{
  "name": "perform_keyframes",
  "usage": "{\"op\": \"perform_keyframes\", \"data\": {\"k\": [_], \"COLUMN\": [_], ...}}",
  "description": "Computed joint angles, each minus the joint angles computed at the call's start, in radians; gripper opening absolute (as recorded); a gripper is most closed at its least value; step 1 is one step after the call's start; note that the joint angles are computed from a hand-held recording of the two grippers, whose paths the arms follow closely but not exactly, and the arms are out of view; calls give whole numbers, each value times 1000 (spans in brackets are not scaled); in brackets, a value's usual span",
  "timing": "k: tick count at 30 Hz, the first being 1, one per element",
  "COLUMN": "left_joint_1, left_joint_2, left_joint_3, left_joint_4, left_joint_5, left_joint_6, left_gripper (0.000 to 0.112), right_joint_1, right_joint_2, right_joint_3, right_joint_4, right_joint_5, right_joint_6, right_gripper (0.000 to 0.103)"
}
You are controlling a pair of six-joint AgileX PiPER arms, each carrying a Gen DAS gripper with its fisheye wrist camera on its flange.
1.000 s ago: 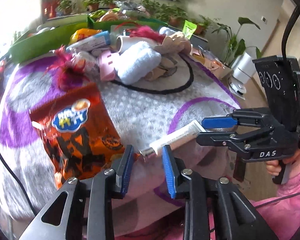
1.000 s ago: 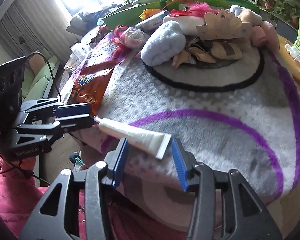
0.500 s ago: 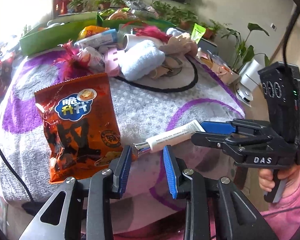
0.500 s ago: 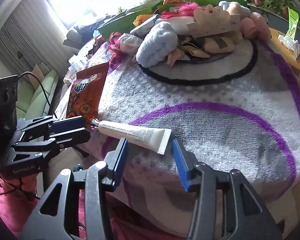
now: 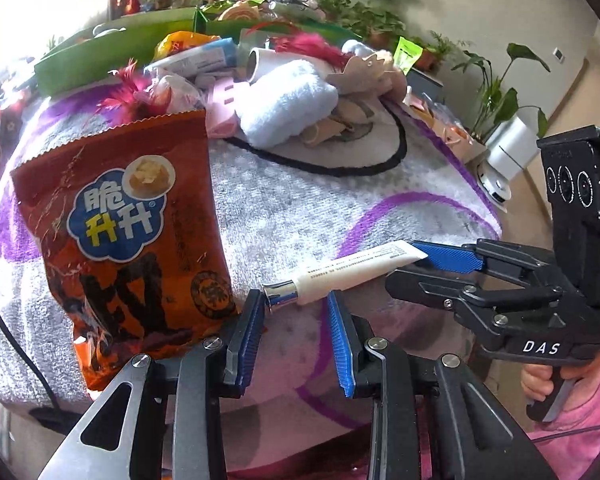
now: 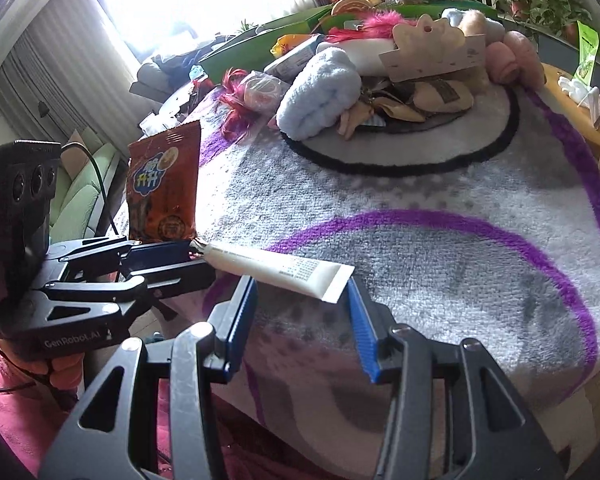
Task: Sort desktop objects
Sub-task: 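Close the left gripper on the tube while the right gripper holds it out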
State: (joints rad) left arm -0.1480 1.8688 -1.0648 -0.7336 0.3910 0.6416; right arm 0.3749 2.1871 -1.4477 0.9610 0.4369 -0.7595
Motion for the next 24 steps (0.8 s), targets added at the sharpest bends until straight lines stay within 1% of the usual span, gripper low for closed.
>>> {"op": "perform_keyframes", "data": {"k": [2, 3, 6, 8, 9, 11, 14, 16, 18, 20, 24], "left_joint_1": [12, 16, 24, 19, 14, 12, 22, 27, 24, 13, -2], "left_joint_2": [4, 6, 17, 24, 25, 26, 29, 30, 34, 32, 23], "left_joint_3": [-5, -7, -19, -28, -29, -30, -38, -38, -41, -40, -36], "left_joint_4": [-36, -49, -65, -46, -36, -28, -38, -56, -55, -31, 7], "left_joint_5": [18, 22, 32, 31, 27, 25, 44, 50, 41, 25, 3], "left_joint_6": [33, 46, 57, 42, 36, 33, 40, 61, 63, 42, 23], "left_gripper": [31, 31, 31, 31, 31, 31, 31, 31, 31, 33, 35], "right_joint_1": [-12, -16, -10, -14, -13, -4, -3, 3, 10, 20, 29], "right_joint_2": [1, -2, -17, -7, -3, -6, -11, -21, -17, -16, -20], "right_joint_3": [-6, -4, 18, 11, 8, 13, 4, 15, 21, 28, 32], "right_joint_4": [15, 16, 17, 32, 26, -3, -74, -96, -67, -65, -96], "right_joint_5": [20, 15, -37, -15, -8, -27, -8, -23, -36, -69, -90], "right_joint_6": [-5, -3, -13, -27, -17, 17, 133, 155, 118, 120, 142], "right_gripper": [47, 46, 47, 47, 47, 47, 47, 46, 46, 47, 44]}}
